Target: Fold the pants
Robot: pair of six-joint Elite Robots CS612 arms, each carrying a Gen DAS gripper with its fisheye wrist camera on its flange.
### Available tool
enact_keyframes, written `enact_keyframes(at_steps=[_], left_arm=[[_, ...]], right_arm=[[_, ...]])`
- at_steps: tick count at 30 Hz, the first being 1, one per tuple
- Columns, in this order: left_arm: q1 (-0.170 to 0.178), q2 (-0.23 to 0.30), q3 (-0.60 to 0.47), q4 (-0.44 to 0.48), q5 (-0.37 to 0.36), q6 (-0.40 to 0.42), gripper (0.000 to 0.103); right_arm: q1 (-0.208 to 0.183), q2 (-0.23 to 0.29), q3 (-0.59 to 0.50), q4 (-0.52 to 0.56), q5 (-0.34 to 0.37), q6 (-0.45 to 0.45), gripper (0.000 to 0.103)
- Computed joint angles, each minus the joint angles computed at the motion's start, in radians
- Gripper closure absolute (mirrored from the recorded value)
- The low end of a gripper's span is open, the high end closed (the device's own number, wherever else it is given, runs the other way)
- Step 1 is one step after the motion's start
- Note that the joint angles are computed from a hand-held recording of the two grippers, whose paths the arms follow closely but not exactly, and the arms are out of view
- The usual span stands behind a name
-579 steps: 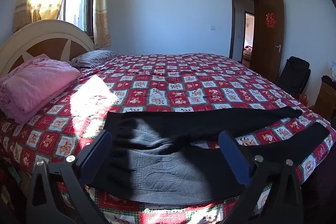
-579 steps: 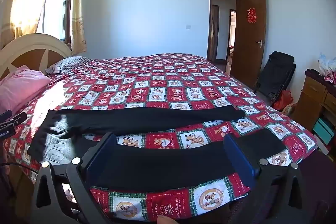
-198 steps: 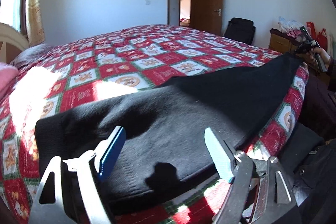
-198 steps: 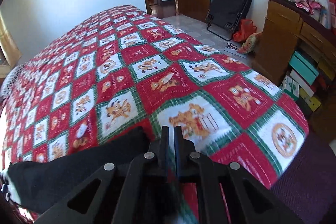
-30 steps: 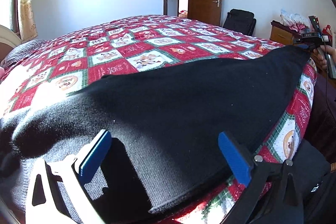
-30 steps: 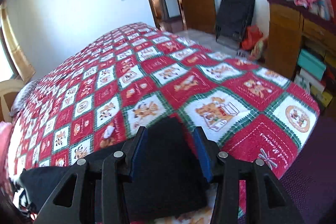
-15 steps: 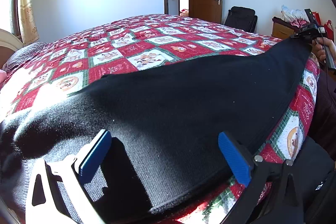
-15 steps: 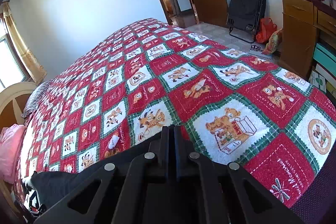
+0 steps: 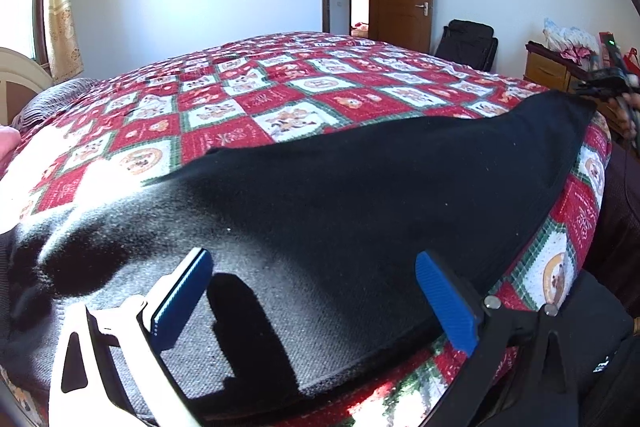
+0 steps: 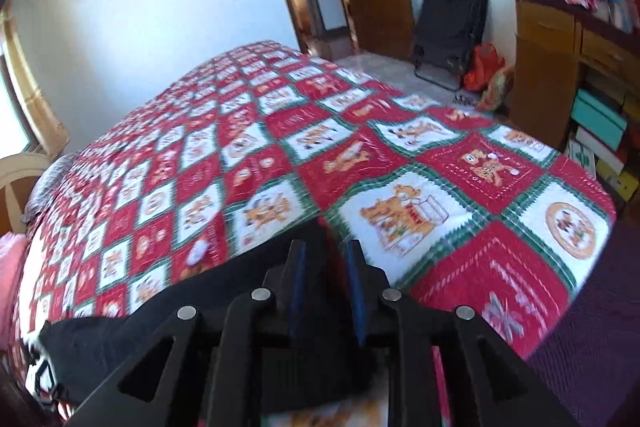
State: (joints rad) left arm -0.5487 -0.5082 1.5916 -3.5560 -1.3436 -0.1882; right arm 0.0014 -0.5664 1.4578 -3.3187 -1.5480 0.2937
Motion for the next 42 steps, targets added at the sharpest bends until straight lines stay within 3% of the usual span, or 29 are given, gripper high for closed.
enact_keyframes(at_steps=[3,5,7,9,13,20,25,34,36,37,42], left_arm=[[0.001,0.000,-0.003,0.022,0.012,-0.012,0.000],[0.002,0.001,-0.004,0.035,0.011,-0.016,0.000],[0.001,0.000,-0.003,0.033,0.016,-0.005,0.000],[0.001,-0.004,0.001,0.033,0.013,-0.005,0.000],[0.004,-0.009,0.009,0.014,0.029,-0.015,0.000],[0.008,-0.015,0.015,0.023,0.111,-0.024,0.000],[0.017,-0.016,0.016,0.065,0.116,-0.078,0.000],[0.020,-0.013,0.014,0.080,0.118,-0.089,0.000],[0.021,-0.014,0.014,0.081,0.115,-0.092,0.000],[0.021,-0.014,0.015,0.083,0.115,-0.092,0.000],[0.024,-0.021,0.013,0.108,0.103,-0.091,0.000]], right_arm=[[0.017,-0.015,0.038,0.013,0.040,-0.064,0.078],[0.030,-0.007,0.029,0.072,0.008,-0.105,0.077],[0.034,0.011,0.021,0.034,-0.015,-0.129,0.077],[0.030,0.007,0.022,0.037,0.002,-0.112,0.077],[0.015,-0.003,0.042,-0.031,0.049,-0.086,0.059],[-0.027,0.003,0.013,-0.010,0.053,0.008,0.059],[-0.054,0.026,-0.034,0.076,0.160,0.030,0.059],[-0.056,0.044,-0.055,0.085,0.223,0.008,0.059],[-0.060,0.047,-0.067,0.107,0.239,0.013,0.066],[-0.057,0.048,-0.073,0.123,0.225,0.009,0.080],[-0.054,0.046,-0.071,0.116,0.217,0.015,0.089]])
